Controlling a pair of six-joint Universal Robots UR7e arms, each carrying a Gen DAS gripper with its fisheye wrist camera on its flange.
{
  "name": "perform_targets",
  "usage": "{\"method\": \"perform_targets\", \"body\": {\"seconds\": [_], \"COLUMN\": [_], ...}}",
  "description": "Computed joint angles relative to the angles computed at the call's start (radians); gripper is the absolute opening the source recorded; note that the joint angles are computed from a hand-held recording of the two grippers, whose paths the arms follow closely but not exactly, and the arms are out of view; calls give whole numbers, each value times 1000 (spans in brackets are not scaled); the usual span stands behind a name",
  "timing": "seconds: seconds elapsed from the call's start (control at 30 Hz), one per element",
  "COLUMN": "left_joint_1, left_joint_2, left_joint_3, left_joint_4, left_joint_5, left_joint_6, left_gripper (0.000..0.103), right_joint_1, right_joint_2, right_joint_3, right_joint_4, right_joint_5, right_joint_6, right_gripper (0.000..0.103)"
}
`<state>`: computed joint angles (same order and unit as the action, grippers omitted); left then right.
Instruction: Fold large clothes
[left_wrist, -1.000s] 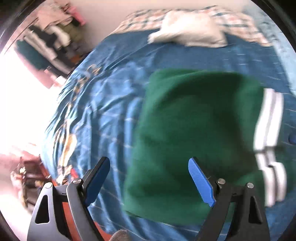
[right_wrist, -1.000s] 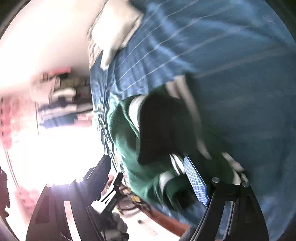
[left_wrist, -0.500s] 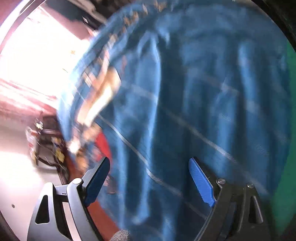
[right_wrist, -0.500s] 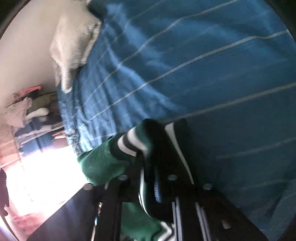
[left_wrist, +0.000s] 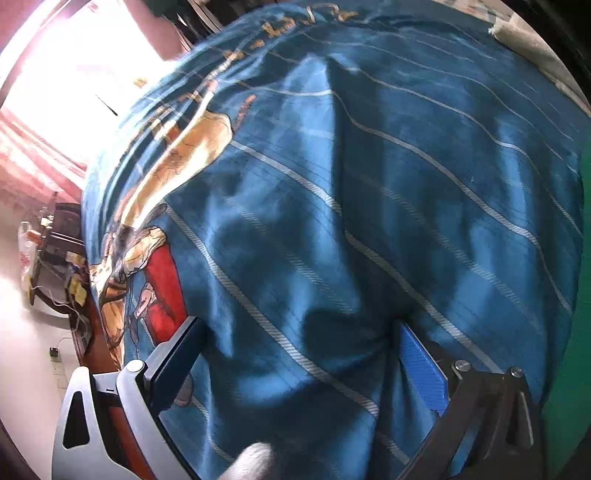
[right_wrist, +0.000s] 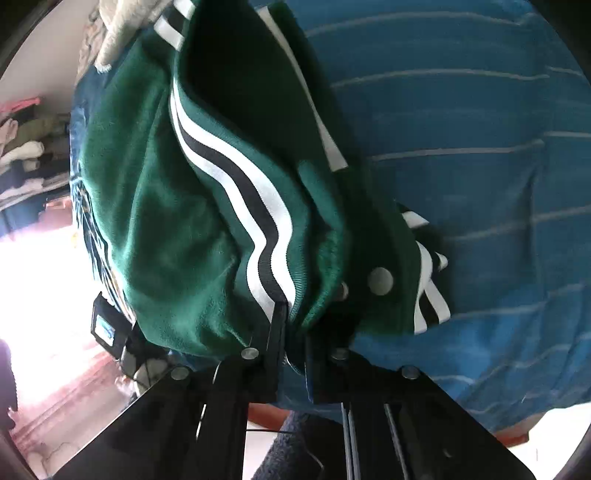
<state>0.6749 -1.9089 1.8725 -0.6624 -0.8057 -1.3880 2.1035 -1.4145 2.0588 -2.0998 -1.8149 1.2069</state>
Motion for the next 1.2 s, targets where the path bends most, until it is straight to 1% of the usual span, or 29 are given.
{"method": "perform_targets", "body": {"seconds": [0.03, 0.07, 0.1, 0.13, 0.2, 0.27, 0.3, 0.33, 0.37, 0.43, 0.47, 0.5, 0.57, 0.6, 0.63, 0.7, 0.73, 0.77, 0.8, 0.83, 0.87, 0.9, 0.93, 0.97, 1.0, 1.07, 1.1, 1.13, 1.2], "left_joint_1": [17, 26, 29, 24, -7, -41, -61, -78, -94, -103, -105, -107, -95, -80, -75, -42, -30, -23, -16, -17, -13, -9, -9, -9, -11, -14, -16, -16, -25], "left_joint_2": [6, 14, 27, 38, 66, 96, 114, 136, 156, 190, 211, 227, 261, 284, 311, 355, 369, 377, 380, 378, 372, 362, 354, 354, 355, 358, 362, 366, 386], "left_joint_3": [-23, -47, -75, -104, -173, -227, -251, -270, -282, -287, -282, -262, -219, -196, -185, -160, -141, -134, -133, -135, -136, -136, -133, -135, -132, -133, -136, -136, -148], "left_joint_4": [-12, -14, 4, 20, 33, 27, 1, -15, -47, -165, -230, -312, -434, -489, -527, -565, -573, -576, -582, -579, -580, -588, -583, -574, -573, -579, -584, -597, -581], "left_joint_5": [-14, -32, -38, -39, -18, 0, 6, 17, 25, 28, 31, 44, 70, 76, 68, 57, 73, 83, 88, 88, 82, 68, 61, 58, 56, 49, 44, 39, 41], "left_joint_6": [18, 23, 19, 16, 30, 55, 86, 110, 147, 265, 331, 401, 501, 549, 580, 634, 644, 650, 662, 665, 669, 671, 656, 641, 631, 625, 624, 630, 610], "left_gripper": [103, 103, 103, 103, 103, 103, 103, 103, 103, 103, 103, 103, 103, 103, 103, 103, 103, 103, 103, 103, 103, 103, 103, 103, 103, 103, 103, 103, 103], "right_joint_1": [28, 37, 29, 7, -52, -93, -97, -83, -64, 3, 22, 30, 12, -6, -25, -71, -104, -130, -179, -222, -242, -250, -262, -268, -258, -224, -218, -223, -267], "right_joint_2": [-6, -12, -15, -20, -3, 10, 3, -17, -33, -57, -61, -68, -70, -59, -37, 2, 25, 43, 51, 49, 61, 68, 66, 71, 74, 87, 92, 90, 98], "right_joint_3": [-7, -5, 10, 42, 88, 94, 83, 66, 50, -21, -43, -52, -43, -39, -39, -48, -52, -50, -26, 0, 8, 10, 20, 24, 22, 0, -18, -24, -21], "right_joint_4": [14, 23, 37, 47, 30, 31, 42, 52, 69, 149, 156, 129, -13, -85, -152, -214, -241, -276, -353, -413, -445, -466, -506, -546, -575, -598, -580, -547, -484], "right_joint_5": [-36, -49, -43, -33, 9, 43, 52, 48, 26, -84, -123, -153, -180, -190, -212, -229, -223, -192, -118, -51, -25, -23, 8, 39, 28, -25, -64, -86, -88], "right_joint_6": [30, 49, 74, 100, 78, 63, 66, 87, 106, 165, 169, 157, 54, -15, -89, -202, -261, -297, -339, -372, -393, -414, -430, -407, -396, -374, -363, -347, -295], "right_gripper": [8, 8, 8, 8, 9, 12, 19, 27, 32, 60, 66, 69, 69, 70, 73, 78, 78, 78, 78, 73, 64, 21, 10, 10, 9, 9, 9, 9, 9]}}
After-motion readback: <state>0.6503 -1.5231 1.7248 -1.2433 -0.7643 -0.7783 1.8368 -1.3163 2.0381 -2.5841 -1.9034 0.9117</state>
